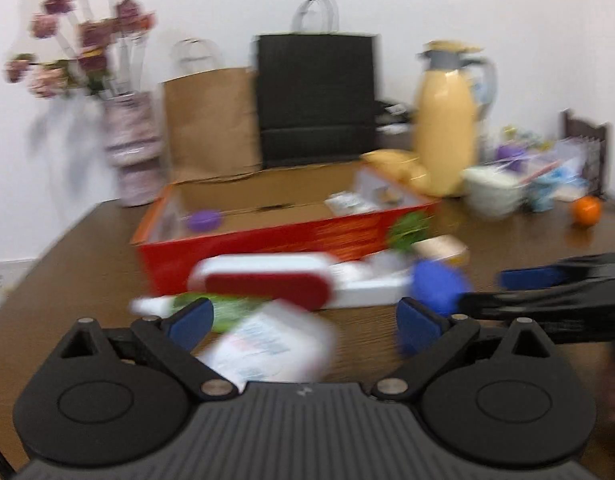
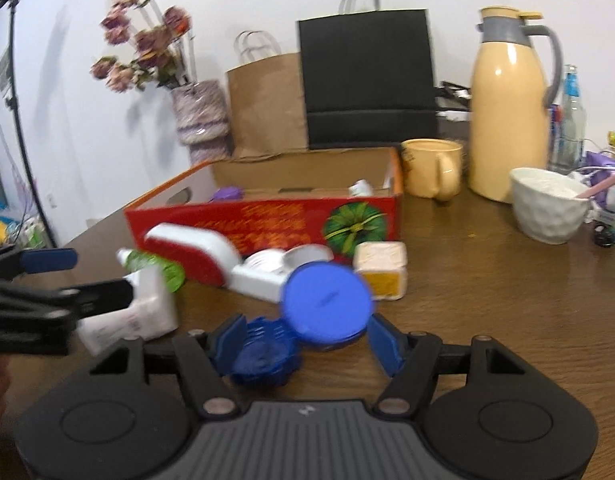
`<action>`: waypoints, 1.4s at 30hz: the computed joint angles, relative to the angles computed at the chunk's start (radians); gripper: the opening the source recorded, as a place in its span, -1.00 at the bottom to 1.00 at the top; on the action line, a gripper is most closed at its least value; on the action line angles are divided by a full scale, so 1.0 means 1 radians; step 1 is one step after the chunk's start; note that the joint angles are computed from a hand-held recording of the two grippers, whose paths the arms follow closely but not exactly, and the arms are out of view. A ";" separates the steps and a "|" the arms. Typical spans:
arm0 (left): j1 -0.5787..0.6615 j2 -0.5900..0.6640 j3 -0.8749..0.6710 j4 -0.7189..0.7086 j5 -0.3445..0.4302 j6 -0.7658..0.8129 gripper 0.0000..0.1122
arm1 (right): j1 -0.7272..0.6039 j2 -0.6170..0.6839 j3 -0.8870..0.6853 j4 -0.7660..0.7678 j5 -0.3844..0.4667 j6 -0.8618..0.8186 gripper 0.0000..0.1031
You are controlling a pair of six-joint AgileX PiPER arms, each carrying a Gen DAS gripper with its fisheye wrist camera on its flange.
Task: Organize rigid objects
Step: 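Grasp the blue bottle cap with the left tool while the right tool grasps the blue lid, then carry both blue caps into the cardboard box and open both tools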
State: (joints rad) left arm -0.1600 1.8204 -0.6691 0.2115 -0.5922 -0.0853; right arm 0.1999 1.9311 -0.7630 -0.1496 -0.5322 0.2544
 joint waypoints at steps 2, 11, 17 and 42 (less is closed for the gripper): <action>-0.024 0.018 -0.035 0.137 0.024 -0.124 0.82 | -0.045 -0.003 -0.005 -0.066 -0.008 0.063 0.29; -0.170 0.228 -0.332 0.057 0.324 -0.134 0.57 | -0.179 0.032 -0.080 -0.404 -0.015 0.363 0.57; -0.162 0.231 -0.280 0.083 0.241 -0.099 -0.02 | -0.158 0.140 -0.224 -0.643 0.011 0.629 0.56; -0.139 -0.649 0.583 -0.465 -0.059 0.264 -0.02 | 0.098 -0.505 0.575 0.130 -0.264 -0.120 0.27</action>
